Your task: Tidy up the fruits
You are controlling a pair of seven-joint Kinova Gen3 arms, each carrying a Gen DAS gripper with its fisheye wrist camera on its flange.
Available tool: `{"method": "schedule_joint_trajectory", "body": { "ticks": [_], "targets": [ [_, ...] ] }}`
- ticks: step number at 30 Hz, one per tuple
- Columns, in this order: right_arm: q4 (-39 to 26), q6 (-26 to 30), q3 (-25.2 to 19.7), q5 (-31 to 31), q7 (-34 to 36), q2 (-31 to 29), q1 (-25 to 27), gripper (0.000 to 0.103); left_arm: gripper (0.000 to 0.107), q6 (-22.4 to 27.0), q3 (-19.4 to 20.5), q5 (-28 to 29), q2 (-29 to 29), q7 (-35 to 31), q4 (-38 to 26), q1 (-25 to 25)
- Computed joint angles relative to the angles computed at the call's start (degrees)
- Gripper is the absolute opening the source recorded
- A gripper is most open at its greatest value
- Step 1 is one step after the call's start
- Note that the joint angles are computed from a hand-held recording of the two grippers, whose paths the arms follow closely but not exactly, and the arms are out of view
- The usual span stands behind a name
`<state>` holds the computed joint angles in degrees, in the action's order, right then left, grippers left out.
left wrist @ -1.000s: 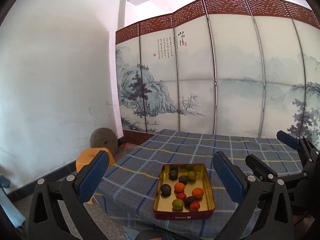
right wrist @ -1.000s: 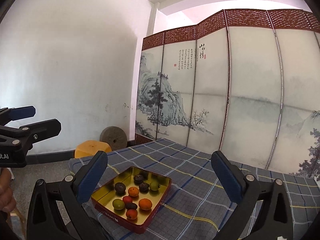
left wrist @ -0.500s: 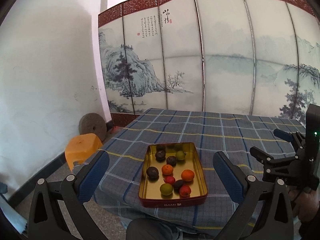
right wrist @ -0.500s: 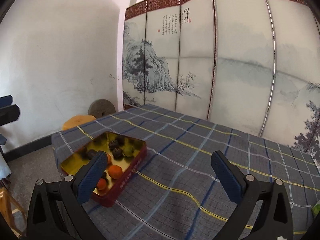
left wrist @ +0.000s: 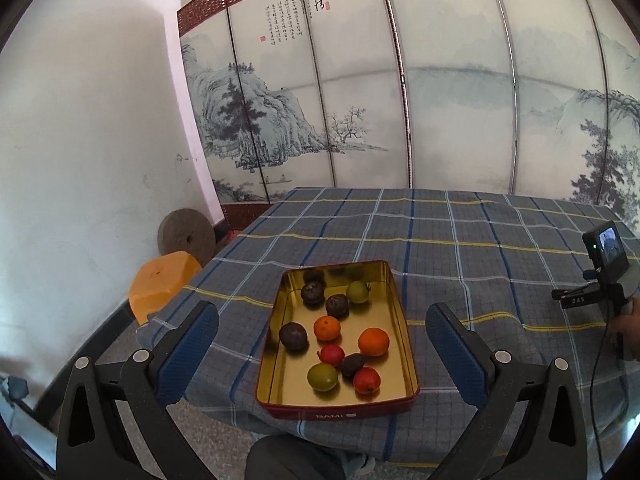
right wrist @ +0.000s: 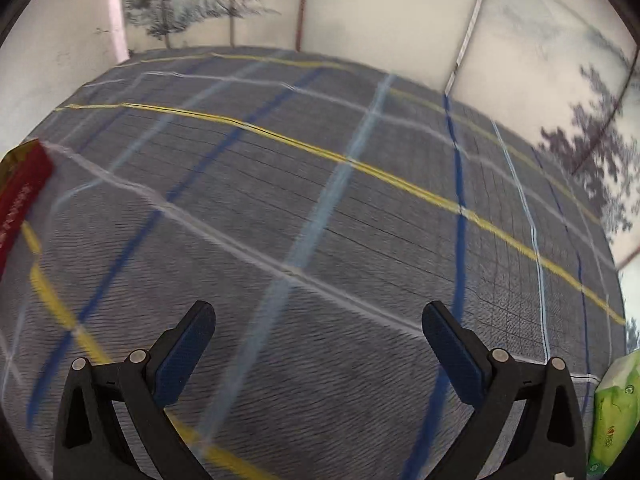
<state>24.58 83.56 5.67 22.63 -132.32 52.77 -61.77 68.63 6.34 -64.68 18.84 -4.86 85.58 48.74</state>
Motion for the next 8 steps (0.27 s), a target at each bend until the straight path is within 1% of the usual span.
{"method": "schedule_joint_trajectory", "body": {
  "ticks": [2, 3, 4, 7, 8],
  "targets": [
    [3.0, -2.7, -2.9, -1.8, -0.6, -1.8, 3.3, 0.102, 0.103, 0.4, -0.1, 1.4, 1.2, -1.9, -2.0, -0.9],
    [5.6, -5.0, -3.3, -2.1, -1.7, -3.0, 4.3, 0.102, 0.103, 0.7, -0.4, 2.1, 1.9, -3.0, -3.0, -1.2],
    [7.2, -6.6, -2.6, -2.1, -2.0, -3.6, 4.4, 0.102, 0.103, 0.8, -0.7, 2.7, 2.2, -3.7, -3.6, -1.4],
    [8.4, -9.2, -2.9, -2.4, -0.3, -3.9, 6.2, 0.103, 0.103, 0.6, -1.6, 4.8, 3.5, -6.0, -5.6, -2.1],
    [8.7, -9.9, -4.3, -1.1, -0.3, -3.9, 7.2, 0.103, 0.103, 0.7, -1.9, 5.5, 4.0, -6.9, -6.4, -2.2]
  ]
}}
